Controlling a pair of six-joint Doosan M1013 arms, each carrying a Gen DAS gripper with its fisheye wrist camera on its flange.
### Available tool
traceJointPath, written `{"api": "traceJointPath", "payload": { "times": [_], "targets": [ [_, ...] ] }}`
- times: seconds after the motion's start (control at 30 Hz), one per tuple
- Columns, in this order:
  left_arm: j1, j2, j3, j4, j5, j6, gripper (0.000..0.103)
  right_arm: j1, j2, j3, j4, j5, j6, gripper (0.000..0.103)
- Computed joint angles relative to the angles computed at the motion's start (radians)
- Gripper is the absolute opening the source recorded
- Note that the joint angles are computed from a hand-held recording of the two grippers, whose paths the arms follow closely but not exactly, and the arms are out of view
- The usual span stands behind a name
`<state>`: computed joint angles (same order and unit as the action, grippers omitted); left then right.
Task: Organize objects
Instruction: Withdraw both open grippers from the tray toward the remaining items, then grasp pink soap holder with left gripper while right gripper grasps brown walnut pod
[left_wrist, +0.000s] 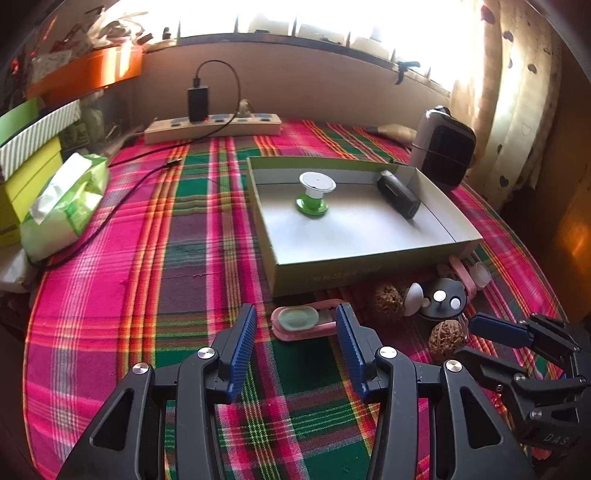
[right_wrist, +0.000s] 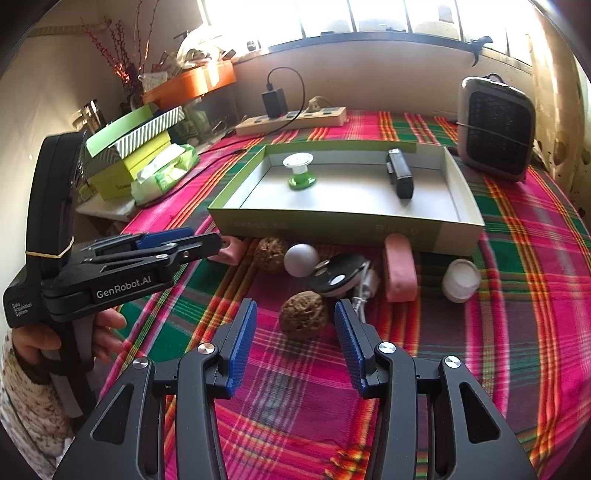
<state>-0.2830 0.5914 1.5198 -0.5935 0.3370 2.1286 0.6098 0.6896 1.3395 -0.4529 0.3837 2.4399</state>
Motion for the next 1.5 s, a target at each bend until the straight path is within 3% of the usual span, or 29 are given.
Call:
{"api": "traceJointPath", "payload": {
  "times": [0.5, 0.77, 0.93, 1.3, 1.5],
  "targets": [
    [0.001, 0.015, -0.021, -0.021, 0.041, 0.058, 0.044, 0.008, 0.036, -0.061, 0.000, 0.109, -0.062, 0.045],
    [-0.004, 0.007, -0.009, -0.043, 0.075, 0.092, 0.044, 0.007, 0.035, -0.057, -0.026, 0.120, -0.036, 0.045],
    [-0.003, 0.002, -0.001, -0.088, 0.099, 0.130, 0.044, 0.008, 0.036, -0.061, -0.030, 0.124, -0.036, 0.033],
    [-0.018, 0.016, -0.025, 0.127, 0.067, -0.076, 0.044, 0.008, 0.031, -0.051, -0.025, 0.115, -0.048, 0.033],
    [-0.020, 0.020, -0.031, 0.131, 0.066, -0.074, 0.044, 0.008, 0.031, -0.051, -0.017, 0.112, -0.055, 0.033]
  ]
}}
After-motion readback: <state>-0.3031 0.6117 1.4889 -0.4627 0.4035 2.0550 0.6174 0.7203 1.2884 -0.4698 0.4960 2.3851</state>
